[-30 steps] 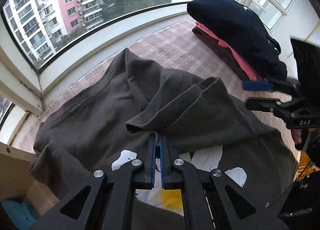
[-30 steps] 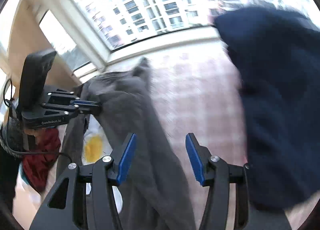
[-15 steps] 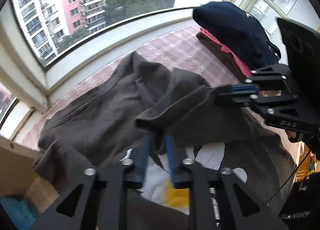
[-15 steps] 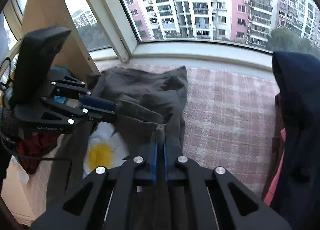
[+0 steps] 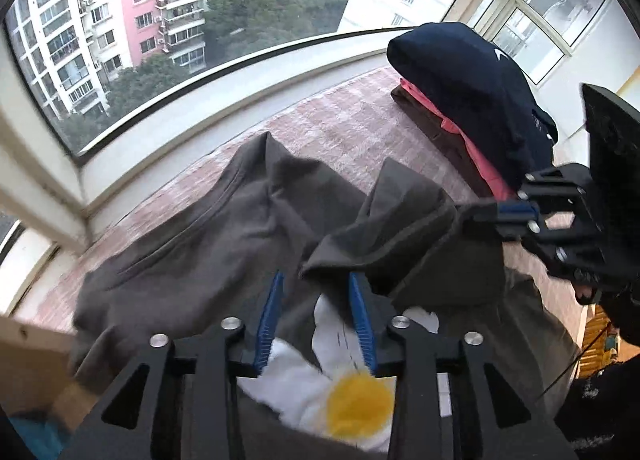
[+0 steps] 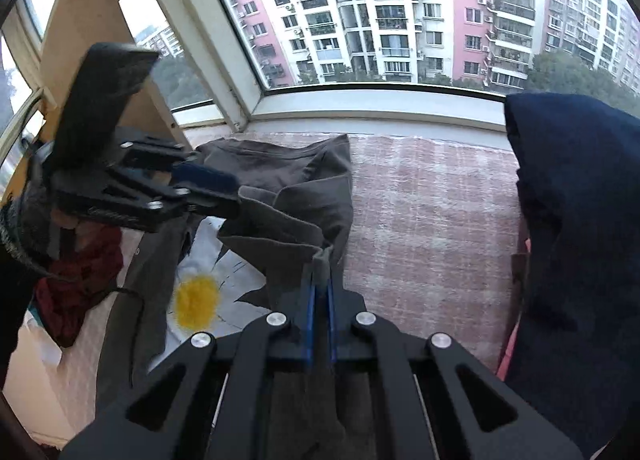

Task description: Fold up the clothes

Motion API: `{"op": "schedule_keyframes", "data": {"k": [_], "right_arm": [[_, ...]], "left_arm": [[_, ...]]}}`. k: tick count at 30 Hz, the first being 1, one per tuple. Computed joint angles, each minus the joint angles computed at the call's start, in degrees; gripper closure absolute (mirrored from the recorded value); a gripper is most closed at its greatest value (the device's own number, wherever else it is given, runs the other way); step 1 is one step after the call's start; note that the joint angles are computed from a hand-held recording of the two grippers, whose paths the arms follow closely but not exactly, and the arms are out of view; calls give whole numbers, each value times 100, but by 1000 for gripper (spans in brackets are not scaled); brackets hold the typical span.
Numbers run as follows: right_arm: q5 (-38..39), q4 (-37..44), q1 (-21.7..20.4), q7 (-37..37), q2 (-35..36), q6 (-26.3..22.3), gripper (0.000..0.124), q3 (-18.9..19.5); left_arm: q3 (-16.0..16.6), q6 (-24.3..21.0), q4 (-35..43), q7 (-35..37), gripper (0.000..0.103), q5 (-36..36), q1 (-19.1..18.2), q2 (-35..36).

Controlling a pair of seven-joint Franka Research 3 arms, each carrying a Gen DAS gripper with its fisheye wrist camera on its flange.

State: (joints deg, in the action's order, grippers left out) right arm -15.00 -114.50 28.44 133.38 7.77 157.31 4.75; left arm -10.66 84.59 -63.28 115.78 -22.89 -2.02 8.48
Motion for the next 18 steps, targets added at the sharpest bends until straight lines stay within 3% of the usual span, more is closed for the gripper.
{"op": "schedule_keyframes", "data": {"k": [4, 5, 7, 9, 18], "right_arm": [[-60, -2, -5, -24, -25, -52, 118, -6], [-62, 2, -11, -30, -22, -69, 118, -7], [-51, -5, -22, -67, -24, -78, 118, 0], [-18, -13, -35, -127, -28, -81, 113, 12], [-77, 26, -23, -209, 17, -68, 112, -18]], "left_arm": [[-61, -93, 84, 157, 72, 199, -91, 102], [-76, -119, 97, 211, 86, 241, -112, 124], [-79, -160, 130, 193, 100, 199, -108, 142], [-88, -174, 172, 214, 100, 156, -106, 150], [-102, -315, 405, 253, 100, 381, -167, 201]]}}
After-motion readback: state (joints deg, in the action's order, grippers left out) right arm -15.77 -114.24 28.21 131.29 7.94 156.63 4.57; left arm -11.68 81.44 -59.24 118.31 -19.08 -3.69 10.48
